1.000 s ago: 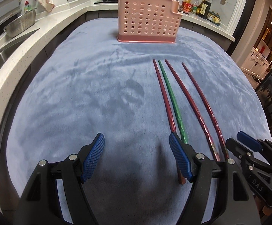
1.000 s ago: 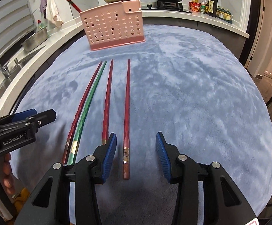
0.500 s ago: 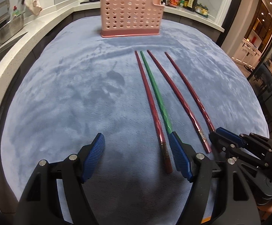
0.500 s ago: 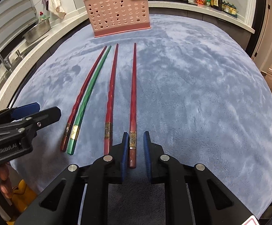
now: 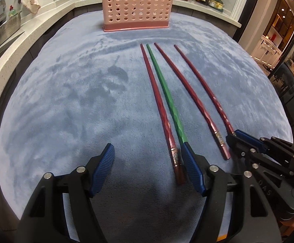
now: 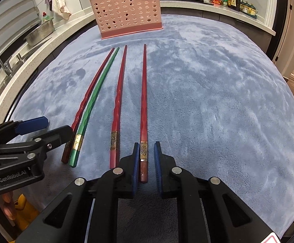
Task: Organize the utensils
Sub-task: 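Move both tools back over the red chopsticks on the cloth, then grasp a red chopstick with the right tool while the left tool grasps another red chopstick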
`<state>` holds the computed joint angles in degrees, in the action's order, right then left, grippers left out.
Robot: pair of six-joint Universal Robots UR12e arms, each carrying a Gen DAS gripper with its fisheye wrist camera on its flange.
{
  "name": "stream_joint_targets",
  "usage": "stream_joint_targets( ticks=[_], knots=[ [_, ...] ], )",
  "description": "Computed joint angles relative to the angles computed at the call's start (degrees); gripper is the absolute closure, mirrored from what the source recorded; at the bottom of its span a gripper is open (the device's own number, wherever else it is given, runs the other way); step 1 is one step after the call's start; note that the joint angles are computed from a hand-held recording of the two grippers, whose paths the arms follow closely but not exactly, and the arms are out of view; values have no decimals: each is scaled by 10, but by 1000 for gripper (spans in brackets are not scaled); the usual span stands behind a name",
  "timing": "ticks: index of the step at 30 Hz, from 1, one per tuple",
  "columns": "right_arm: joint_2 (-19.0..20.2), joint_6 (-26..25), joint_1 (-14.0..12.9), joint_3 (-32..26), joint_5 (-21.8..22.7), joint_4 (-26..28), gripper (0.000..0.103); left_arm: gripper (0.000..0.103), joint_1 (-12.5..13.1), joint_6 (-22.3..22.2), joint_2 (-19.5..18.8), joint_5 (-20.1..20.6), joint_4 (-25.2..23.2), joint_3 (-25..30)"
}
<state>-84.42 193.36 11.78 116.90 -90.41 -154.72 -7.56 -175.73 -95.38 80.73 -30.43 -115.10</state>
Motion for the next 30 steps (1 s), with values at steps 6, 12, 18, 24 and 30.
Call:
stream_joint_targets(
  ticks=[6,12,18,24,30],
  knots=[
    [0,2,-1,1,2,-1,90,40,-3,5,-2,8,3,-2],
    [0,3,0,2,2,-4,90,41,-5,8,-4,17,21,-10],
    [1,2,1,5,-2,-13,90,45,-7,7,-5,22,37,-16],
    [1,0,0,5,0,-15,90,75,4,3,0,1,40,-18],
    [-5,0,-5,3,10,-12,96,96,19,-5,6,-24,34,-14]
  ],
)
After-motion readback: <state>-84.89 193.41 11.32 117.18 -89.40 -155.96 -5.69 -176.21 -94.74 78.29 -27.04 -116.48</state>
